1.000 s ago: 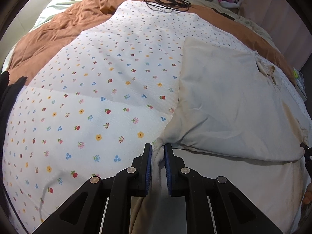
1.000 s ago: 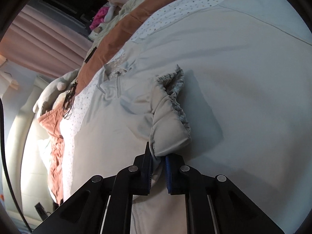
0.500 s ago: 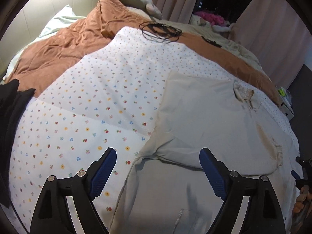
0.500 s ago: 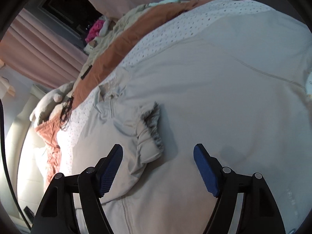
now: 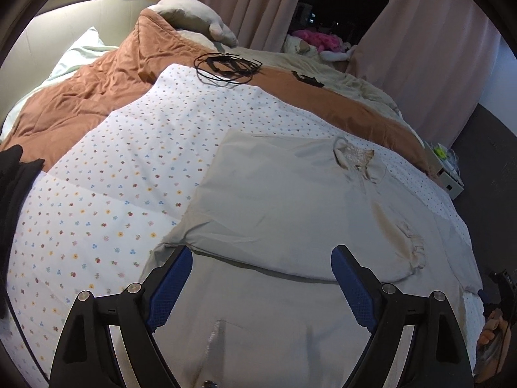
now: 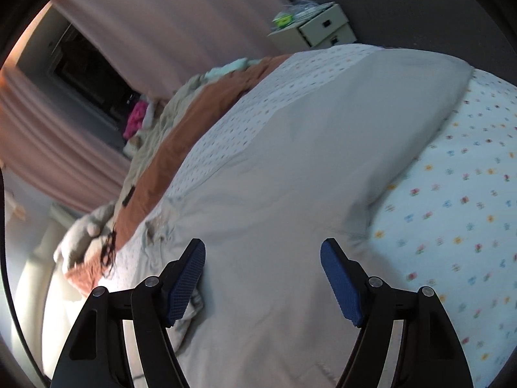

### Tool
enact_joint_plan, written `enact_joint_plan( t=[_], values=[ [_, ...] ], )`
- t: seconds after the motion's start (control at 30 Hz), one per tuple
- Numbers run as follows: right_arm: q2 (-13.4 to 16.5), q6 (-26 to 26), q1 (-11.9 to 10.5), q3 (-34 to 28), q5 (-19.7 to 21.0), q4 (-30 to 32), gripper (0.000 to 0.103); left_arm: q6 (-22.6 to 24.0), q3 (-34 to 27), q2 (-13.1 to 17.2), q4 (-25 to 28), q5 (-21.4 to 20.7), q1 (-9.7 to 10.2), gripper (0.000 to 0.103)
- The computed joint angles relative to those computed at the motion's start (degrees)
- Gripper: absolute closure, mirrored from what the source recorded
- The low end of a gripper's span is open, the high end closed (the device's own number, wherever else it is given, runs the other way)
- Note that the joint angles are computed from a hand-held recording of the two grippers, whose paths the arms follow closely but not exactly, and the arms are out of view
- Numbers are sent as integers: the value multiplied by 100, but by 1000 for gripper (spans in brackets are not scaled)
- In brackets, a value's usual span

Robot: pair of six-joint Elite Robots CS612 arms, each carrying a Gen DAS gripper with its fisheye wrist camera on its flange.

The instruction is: Fold large clothes

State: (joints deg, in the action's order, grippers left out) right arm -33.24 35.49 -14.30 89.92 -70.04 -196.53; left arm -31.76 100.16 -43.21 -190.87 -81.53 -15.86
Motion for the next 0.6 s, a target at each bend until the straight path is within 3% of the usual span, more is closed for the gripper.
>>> enact_joint_plan(
  t=[0.17, 0.3, 0.47, 0.6],
  values=[
    [16, 197, -254, 165, -64, -428, 31, 156, -107, 74, 37, 161, -201, 14],
    [137, 479, -471, 90, 144, -467, 40, 364, -218, 156, 48, 322, -308, 14],
    [57, -227, -654, 40, -51, -143, 42, 358, -436, 350, 143, 414, -352, 14],
    [56, -507, -826, -52, -164, 182, 42, 470, -615, 522, 416, 437, -350, 14]
  ],
)
